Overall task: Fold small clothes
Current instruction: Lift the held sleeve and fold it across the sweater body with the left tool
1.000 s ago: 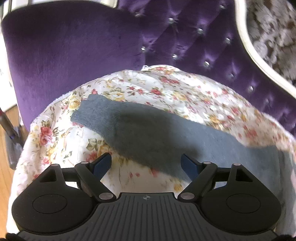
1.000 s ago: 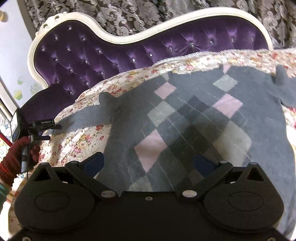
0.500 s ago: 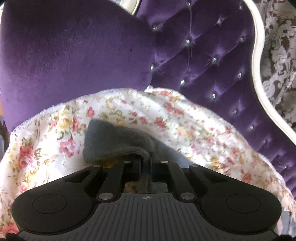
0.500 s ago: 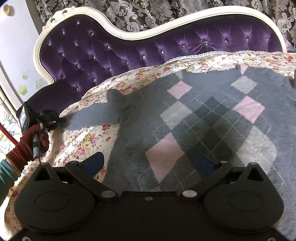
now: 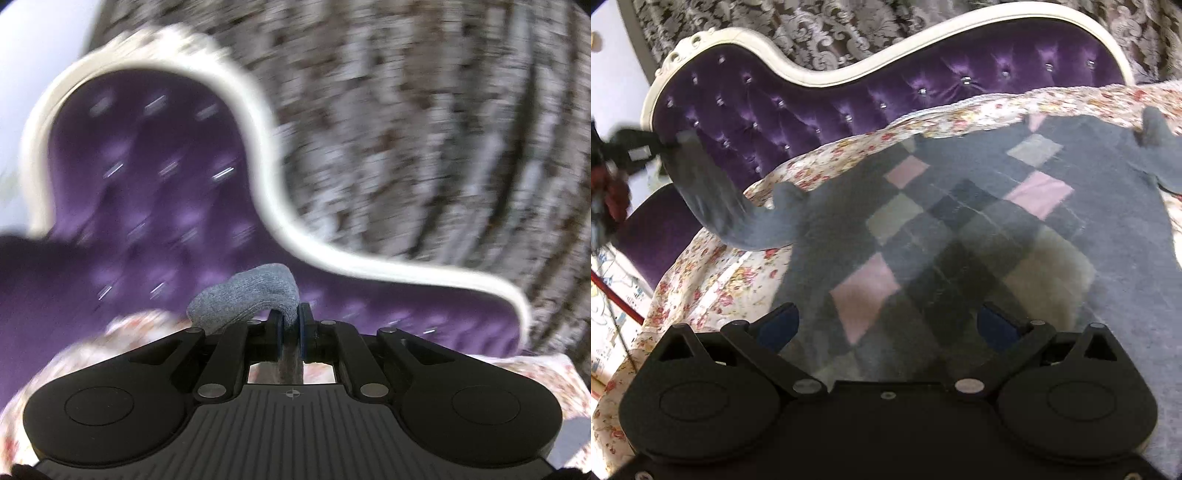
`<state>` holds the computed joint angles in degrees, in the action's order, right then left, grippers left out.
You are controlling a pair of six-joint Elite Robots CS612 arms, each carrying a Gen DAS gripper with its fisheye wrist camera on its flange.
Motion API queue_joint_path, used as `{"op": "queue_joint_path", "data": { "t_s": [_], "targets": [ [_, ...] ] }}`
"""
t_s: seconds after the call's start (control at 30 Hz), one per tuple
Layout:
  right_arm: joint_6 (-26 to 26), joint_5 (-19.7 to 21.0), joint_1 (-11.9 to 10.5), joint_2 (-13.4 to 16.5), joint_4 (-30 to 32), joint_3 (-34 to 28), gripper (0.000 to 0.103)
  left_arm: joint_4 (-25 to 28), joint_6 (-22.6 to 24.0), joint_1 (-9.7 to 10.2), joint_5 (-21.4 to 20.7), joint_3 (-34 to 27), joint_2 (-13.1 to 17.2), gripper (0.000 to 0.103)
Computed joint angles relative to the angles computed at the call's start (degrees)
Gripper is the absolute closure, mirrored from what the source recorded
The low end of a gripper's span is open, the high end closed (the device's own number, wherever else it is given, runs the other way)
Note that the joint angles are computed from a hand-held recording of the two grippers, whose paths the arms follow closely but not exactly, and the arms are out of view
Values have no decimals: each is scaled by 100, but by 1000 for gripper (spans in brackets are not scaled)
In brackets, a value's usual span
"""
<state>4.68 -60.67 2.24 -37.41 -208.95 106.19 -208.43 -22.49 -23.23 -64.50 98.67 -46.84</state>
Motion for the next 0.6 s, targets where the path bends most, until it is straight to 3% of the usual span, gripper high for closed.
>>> {"op": "queue_joint_path", "data": {
  "t_s": [0.27,0.6],
  "targets": [
    [325,-38,-224,18,-177,61,1,259,750,-499,-672,-1112,523,96],
    [1011,-278,-466,-35,-876,202,1,1202,753,-935,-1735,-2152,1477,95]
  ]
}}
